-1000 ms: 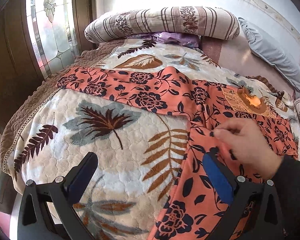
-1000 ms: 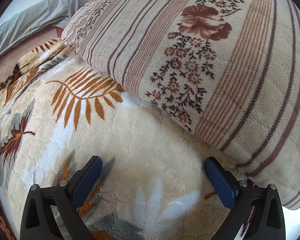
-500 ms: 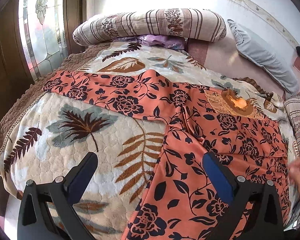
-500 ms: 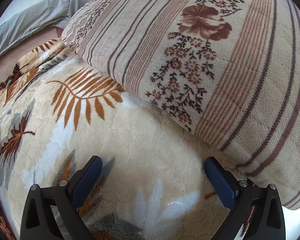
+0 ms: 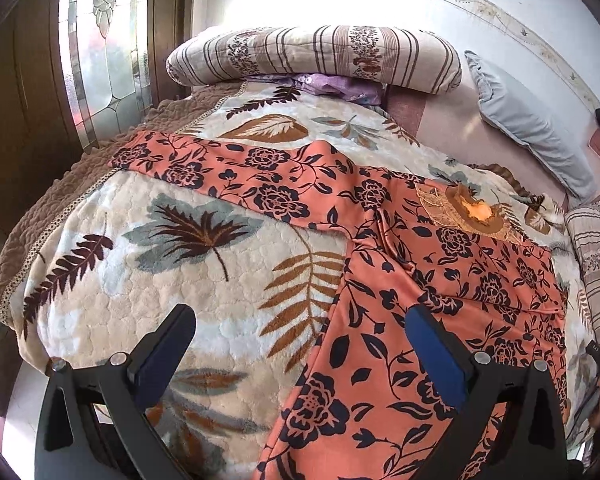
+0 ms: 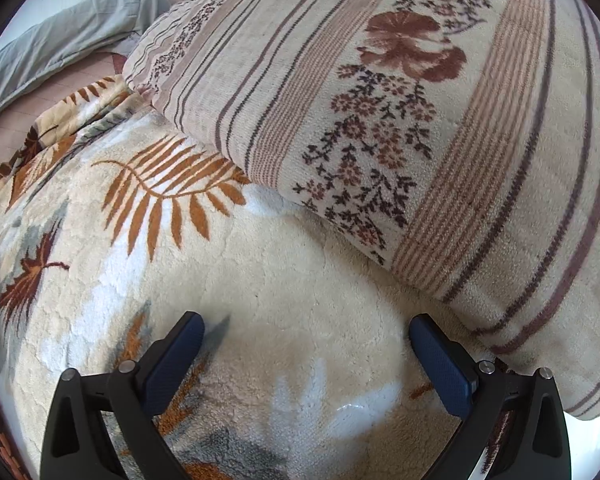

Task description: Fold small clothes

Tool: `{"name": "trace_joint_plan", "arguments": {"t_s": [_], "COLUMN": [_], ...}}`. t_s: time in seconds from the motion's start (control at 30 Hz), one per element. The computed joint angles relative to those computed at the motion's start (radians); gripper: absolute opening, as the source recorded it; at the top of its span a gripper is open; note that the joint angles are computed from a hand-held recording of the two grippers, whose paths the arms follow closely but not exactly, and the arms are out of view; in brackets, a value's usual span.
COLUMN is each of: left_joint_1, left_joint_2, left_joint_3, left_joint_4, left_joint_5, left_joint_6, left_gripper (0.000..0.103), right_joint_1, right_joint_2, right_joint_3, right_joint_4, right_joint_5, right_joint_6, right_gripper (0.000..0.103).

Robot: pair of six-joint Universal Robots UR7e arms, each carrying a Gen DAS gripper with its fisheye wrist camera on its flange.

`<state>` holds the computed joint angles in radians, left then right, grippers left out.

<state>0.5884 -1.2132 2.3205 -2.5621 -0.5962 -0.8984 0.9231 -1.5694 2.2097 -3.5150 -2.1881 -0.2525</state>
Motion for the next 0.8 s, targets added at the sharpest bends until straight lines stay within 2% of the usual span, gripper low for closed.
{"name": "trace_joint_plan", "arguments": {"t_s": [0.07, 0.1, 0.13, 0.2, 0.27, 0.33, 0.4, 0.43, 0.47, 0.53, 0.57, 0.6, 0.63, 0.73, 0.8], "left_joint_1": [-0.013, -0.019, -0.022, -0.015, -0.008, -0.009, -0.014, -0.016, -0.018, -0.016, -0.014, -0.009, -0.005, 0.015, 0.017], "left_joint_2": [-0.036, -0.053, -0.068, -0.086, -0.094, -0.101, -0.112, -0.120, -0.130, -0.149, -0.158, -0.165, -0.169, -0.174, -0.179], "left_joint_3": [0.021, 0.031, 0.041, 0.051, 0.065, 0.079, 0.091, 0.097, 0.103, 0.114, 0.117, 0.118, 0.122, 0.125, 0.129], "left_joint_4": [0.017, 0.029, 0.025, 0.003, -0.049, -0.084, -0.095, -0.097, -0.099, -0.110, -0.110, -0.104, -0.115, -0.134, -0.136], "left_joint_5": [0.010, 0.024, 0.035, 0.032, 0.020, 0.015, 0.011, 0.012, 0.016, 0.020, 0.021, 0.023, 0.025, 0.011, 0.015], "left_joint_6": [-0.017, -0.031, -0.035, -0.032, -0.008, 0.013, 0.020, 0.022, 0.020, 0.022, 0.024, 0.022, 0.028, 0.043, 0.057], "left_gripper": [0.103, 0.103, 0.103, 0.103, 0.103, 0.103, 0.103, 0.103, 0.103, 0.103, 0.103, 0.103, 0.103, 0.103, 0.103], "right_joint_1": [0.019, 0.028, 0.045, 0.117, 0.195, 0.286, 0.355, 0.367, 0.383, 0.415, 0.423, 0.426, 0.437, 0.461, 0.474], "right_joint_2": [-0.019, -0.051, -0.106, -0.229, -0.341, -0.347, -0.246, -0.154, -0.050, 0.146, 0.224, 0.289, 0.338, 0.433, 0.445], "right_joint_3": [-0.041, -0.034, -0.001, 0.088, 0.153, 0.172, 0.179, 0.180, 0.174, 0.143, 0.132, 0.116, 0.103, 0.071, 0.066], "right_joint_4": [0.131, 0.172, 0.171, 0.158, 0.313, 0.510, 0.569, 0.538, 0.491, 0.405, 0.362, 0.339, 0.311, 0.202, 0.172], "right_joint_5": [-0.028, -0.015, 0.040, 0.160, 0.360, 0.570, 0.779, 0.883, 0.949, 0.992, 1.012, 1.047, 1.045, 0.973, 0.945], "right_joint_6": [-0.028, -0.009, 0.025, 0.026, 0.086, 0.184, 0.273, 0.310, 0.369, 0.505, 0.568, 0.606, 0.640, 0.704, 0.743], "right_gripper": [0.102, 0.102, 0.103, 0.103, 0.103, 0.103, 0.103, 0.103, 0.103, 0.098, 0.092, 0.092, 0.092, 0.092, 0.092]}}
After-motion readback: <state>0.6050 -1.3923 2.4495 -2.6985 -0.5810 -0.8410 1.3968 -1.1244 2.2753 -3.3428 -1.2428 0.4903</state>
